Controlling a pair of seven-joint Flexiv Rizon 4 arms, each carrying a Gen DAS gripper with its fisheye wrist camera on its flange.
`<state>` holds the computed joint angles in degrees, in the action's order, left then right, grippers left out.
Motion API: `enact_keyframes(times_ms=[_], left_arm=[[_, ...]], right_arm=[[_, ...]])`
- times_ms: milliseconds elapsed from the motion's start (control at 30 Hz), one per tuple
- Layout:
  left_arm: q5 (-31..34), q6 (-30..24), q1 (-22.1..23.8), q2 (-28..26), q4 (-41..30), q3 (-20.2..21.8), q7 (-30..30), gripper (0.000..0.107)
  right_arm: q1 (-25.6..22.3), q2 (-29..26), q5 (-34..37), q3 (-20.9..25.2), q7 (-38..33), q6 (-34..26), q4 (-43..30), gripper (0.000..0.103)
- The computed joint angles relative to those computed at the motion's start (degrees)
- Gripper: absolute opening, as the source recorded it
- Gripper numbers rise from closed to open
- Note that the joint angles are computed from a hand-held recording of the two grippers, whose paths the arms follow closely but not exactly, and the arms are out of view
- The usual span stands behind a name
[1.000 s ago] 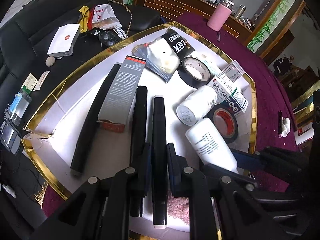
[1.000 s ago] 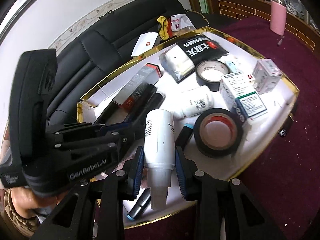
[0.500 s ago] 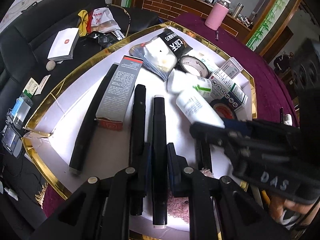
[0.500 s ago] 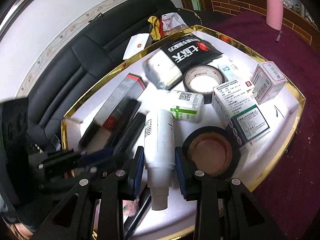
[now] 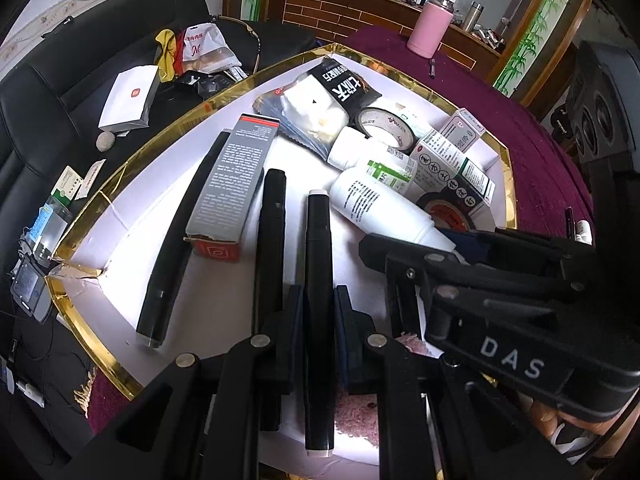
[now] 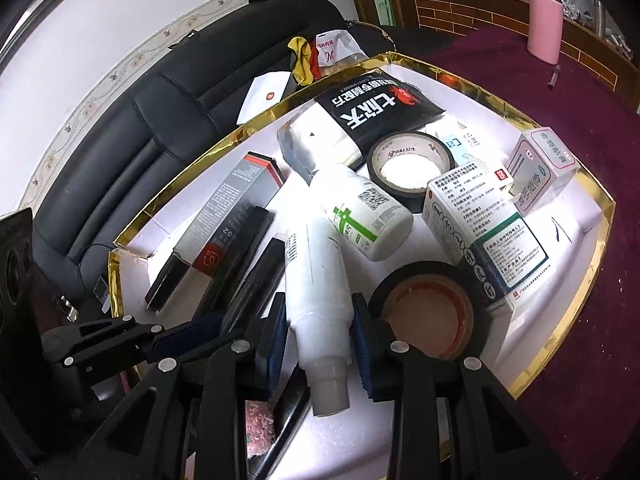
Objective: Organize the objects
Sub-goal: 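Lower marker onto tray with left tool while right tool releases spray bottle there, then move both tools back over the loose items on the table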
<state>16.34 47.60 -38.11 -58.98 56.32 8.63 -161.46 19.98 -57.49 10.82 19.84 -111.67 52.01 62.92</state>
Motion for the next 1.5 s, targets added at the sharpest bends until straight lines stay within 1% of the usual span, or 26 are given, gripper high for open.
enact_keyframes(times_ms=[33, 133, 167, 233, 367, 433, 500, 567, 633, 700, 767, 800, 867, 1067, 1233, 1367, 1500], left_arm=[[0.00, 0.18, 0.01, 0.02, 0.09, -0.02, -0.14, 0.014], [0.03, 0.87, 0.02, 0.13, 0.52, -0.06, -0.35, 0.014], [0.04, 0.79, -0.01, 0.13, 0.49, -0.01, -0.33, 0.014], [0.09, 0.64, -0.11, 0.11, 0.40, 0.13, -0.48, 0.014], [0.04, 0.95, -0.20, 0.04, 0.34, 0.13, -1.23, 0.015], [-0.01, 2.31, -0.07, 0.20, 0.92, -0.03, -1.70, 0.021], [-0.03, 3.54, -0.16, 0.50, 1.61, 0.12, -2.31, 0.035], [-0.39, 5.31, 0.04, 0.68, 2.34, -0.21, -2.61, 0.042], [-0.81, 5.54, -0.13, 0.50, 2.18, -0.23, -2.50, 0.047], [-1.01, 5.97, -0.39, 0.39, 2.01, -0.10, -2.62, 0.059], [-1.14, 6.37, -0.59, 0.23, 1.66, -0.03, -2.39, 0.067], [-1.20, 5.86, -0.80, 0.15, 1.20, 0.12, -2.23, 0.070], [-1.03, 5.12, -1.35, 0.32, 0.75, 0.59, -2.57, 0.073], [0.79, 5.47, -3.18, 1.84, 0.96, 1.65, -4.41, 0.075], [2.29, 4.65, -4.36, 1.60, -1.98, 1.21, -3.13, 0.075], [1.66, 3.61, -4.57, -1.27, -8.05, -0.68, 1.19, 0.075], [-1.53, 0.92, -4.28, -7.18, -18.09, -3.60, 8.41, 0.075]], right_arm=[[-0.20, 0.10, 0.23, 0.26, -0.16, -0.13, 0.13, 0.038], [-1.11, 0.52, 1.66, 1.56, -1.31, -0.90, 0.40, 0.054], [-1.11, 1.01, 1.91, 1.46, -1.66, -0.24, 1.16, 0.056], [-0.86, 2.02, 1.91, 1.04, -2.06, 1.30, 2.81, 0.057], [-1.84, 3.61, 2.87, 1.84, -2.92, 2.50, 4.83, 0.059], [-2.48, 4.43, 3.47, 2.23, -3.36, 3.40, 5.95, 0.060], [-3.53, 5.45, 4.27, 2.81, -4.16, 4.16, 7.35, 0.064], [-4.45, 6.50, 4.88, 3.15, -5.05, 5.11, 8.85, 0.065], [-5.70, 7.71, 5.65, 3.63, -6.02, 5.75, 10.49, 0.068], [-6.84, 8.84, 6.28, 3.72, -6.77, 6.63, 12.11, 0.071], [-8.34, 10.13, 7.23, 4.09, -7.50, 7.31, 13.74, 0.073], [-9.07, 10.55, 7.67, 4.30, -7.97, 7.48, 14.29, 0.074], [-10.38, 11.67, 8.55, 4.35, -8.70, 8.37, 15.83, 0.082], [-13.96, 14.04, 10.79, 3.69, -9.05, 11.78, 20.58, 0.083], [-17.46, 15.23, 12.60, 4.67, -9.78, 15.59, 24.26, 0.083], [-20.13, 15.10, 14.12, 5.49, -9.53, 16.17, 25.00, 0.083], [-21.36, 15.04, 14.57, 5.46, -9.03, 16.83, 25.71, 0.083]])
